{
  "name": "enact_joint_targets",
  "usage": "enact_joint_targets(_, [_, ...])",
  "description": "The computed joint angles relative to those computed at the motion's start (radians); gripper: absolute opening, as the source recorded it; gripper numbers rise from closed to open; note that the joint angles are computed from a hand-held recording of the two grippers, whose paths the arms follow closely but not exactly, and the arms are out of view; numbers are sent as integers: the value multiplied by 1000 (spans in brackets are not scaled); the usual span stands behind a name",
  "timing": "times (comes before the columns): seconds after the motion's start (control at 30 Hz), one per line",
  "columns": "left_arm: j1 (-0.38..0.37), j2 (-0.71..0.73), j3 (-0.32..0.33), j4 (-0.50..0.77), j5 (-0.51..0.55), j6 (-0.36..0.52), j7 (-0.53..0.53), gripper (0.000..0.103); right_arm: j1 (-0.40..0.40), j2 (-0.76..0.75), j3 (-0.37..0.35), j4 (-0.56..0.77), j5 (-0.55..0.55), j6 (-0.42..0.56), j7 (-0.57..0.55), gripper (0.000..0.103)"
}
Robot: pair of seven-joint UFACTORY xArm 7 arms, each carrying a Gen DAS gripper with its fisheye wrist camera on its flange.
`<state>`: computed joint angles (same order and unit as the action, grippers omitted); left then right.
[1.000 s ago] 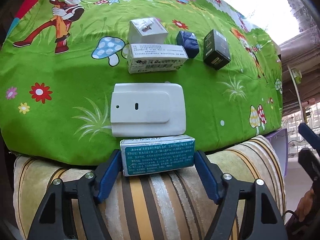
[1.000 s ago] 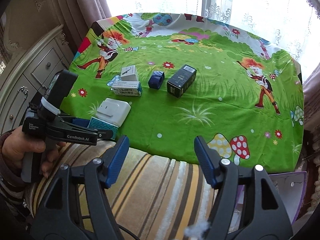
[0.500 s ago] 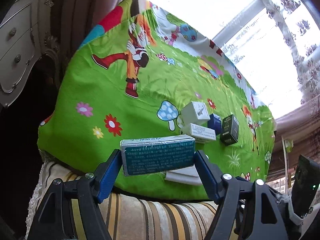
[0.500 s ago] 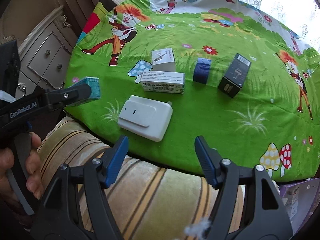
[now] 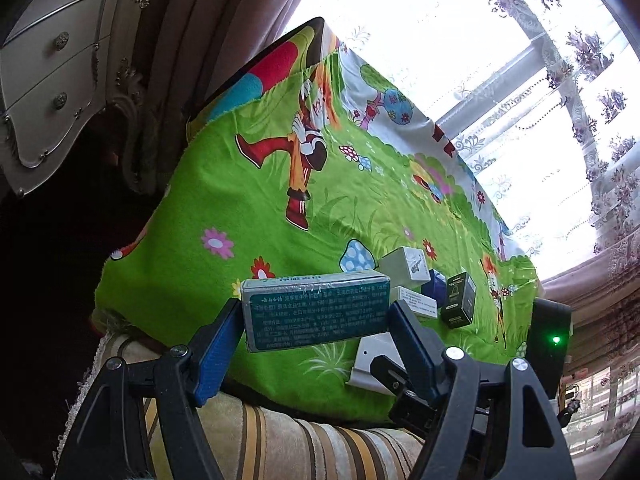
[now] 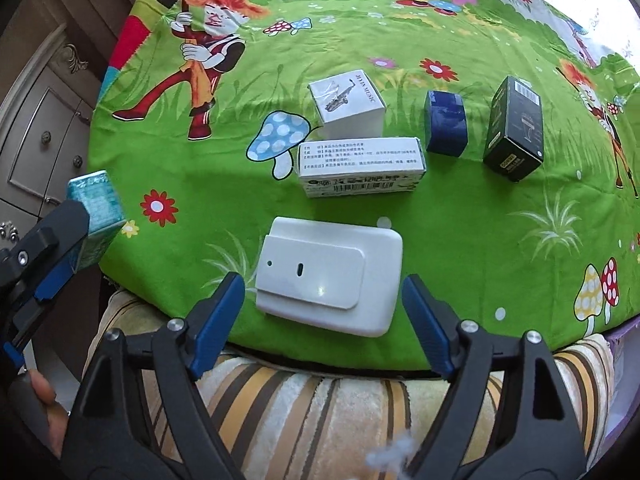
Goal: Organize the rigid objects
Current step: 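Grasp the teal box with the left gripper while the right grasps the white plastic case, then carry the teal box and white case over the purple box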
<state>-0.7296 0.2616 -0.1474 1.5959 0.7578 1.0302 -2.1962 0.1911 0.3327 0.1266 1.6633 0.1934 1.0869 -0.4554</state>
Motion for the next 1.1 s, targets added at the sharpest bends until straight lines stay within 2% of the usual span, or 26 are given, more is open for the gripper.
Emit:
enact_joint_targets(0.37, [-3,-7,-5,-8,24,4,-23,74,43,25,-5,-3,-84,-41,65,89])
enact_joint_targets(0.53, [-3,10,-3,13,11,2,-4,74,53,60,-6,19,-107,-13,80,90])
enact_joint_targets(0.67, [-12,28,4,40,5,12,16,74,56,32,-11,-30,-134,-77,72,89])
enact_joint_targets(1.1, [-60,134,40,211,-34,47,144,74,-61,-85,-10,-119,56,-162,-87,89])
